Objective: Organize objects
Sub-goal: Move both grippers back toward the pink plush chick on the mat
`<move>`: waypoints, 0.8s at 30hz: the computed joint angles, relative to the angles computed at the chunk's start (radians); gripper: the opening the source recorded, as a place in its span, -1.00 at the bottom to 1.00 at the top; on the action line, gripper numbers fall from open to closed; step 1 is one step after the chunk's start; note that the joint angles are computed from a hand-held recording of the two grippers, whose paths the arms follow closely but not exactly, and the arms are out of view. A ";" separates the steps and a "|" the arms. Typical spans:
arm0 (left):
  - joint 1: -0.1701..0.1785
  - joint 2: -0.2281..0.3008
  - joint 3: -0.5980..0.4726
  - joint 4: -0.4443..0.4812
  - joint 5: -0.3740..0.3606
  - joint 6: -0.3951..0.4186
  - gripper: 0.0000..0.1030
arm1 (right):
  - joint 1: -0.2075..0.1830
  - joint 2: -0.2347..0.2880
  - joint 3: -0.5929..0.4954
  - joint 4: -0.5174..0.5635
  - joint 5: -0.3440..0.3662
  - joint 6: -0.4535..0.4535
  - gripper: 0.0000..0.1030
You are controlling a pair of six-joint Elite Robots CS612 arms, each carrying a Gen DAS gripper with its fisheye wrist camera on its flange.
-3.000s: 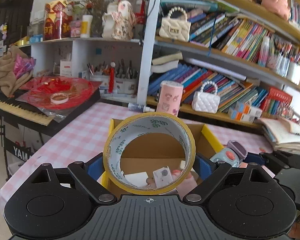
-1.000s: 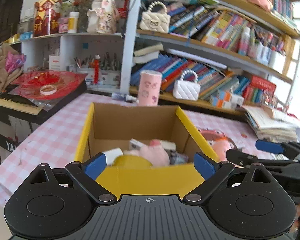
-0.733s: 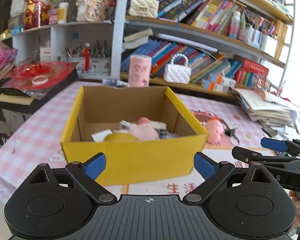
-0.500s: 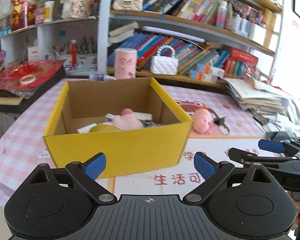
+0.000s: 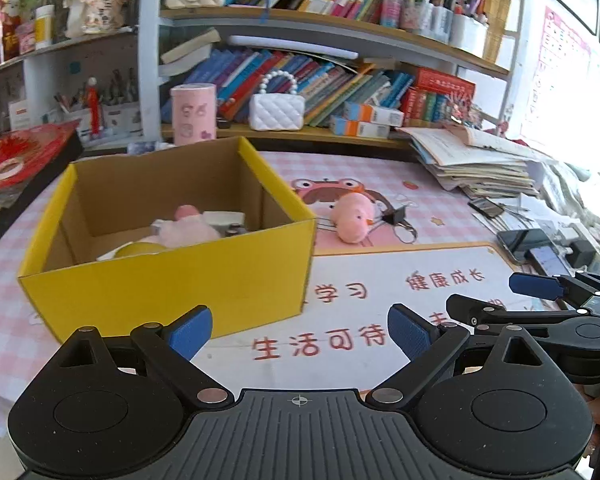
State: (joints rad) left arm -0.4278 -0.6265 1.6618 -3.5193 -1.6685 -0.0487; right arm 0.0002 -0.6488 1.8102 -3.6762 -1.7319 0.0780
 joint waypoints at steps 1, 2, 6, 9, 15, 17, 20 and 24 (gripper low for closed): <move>-0.002 0.001 -0.002 0.003 -0.005 0.003 0.87 | -0.002 -0.001 0.003 0.001 -0.004 0.002 0.46; -0.004 0.002 -0.004 0.006 -0.009 0.006 0.87 | -0.004 -0.002 0.006 0.002 -0.007 0.004 0.46; -0.015 0.006 -0.015 0.017 -0.022 0.016 0.87 | -0.015 -0.006 0.017 0.004 -0.016 0.012 0.46; -0.025 0.011 -0.026 0.031 -0.032 0.023 0.87 | -0.026 -0.009 0.024 0.008 -0.024 0.019 0.46; -0.042 0.022 -0.050 0.057 -0.045 0.039 0.87 | -0.048 -0.011 0.030 0.023 -0.025 0.024 0.46; -0.048 0.026 -0.059 0.065 -0.043 0.042 0.87 | -0.057 -0.010 0.028 0.026 -0.021 0.024 0.46; -0.055 0.033 -0.075 0.070 -0.036 0.034 0.87 | -0.068 -0.007 0.021 0.031 -0.014 0.021 0.46; -0.064 0.043 -0.101 0.076 -0.022 0.015 0.87 | -0.086 -0.001 0.008 0.031 0.002 0.007 0.46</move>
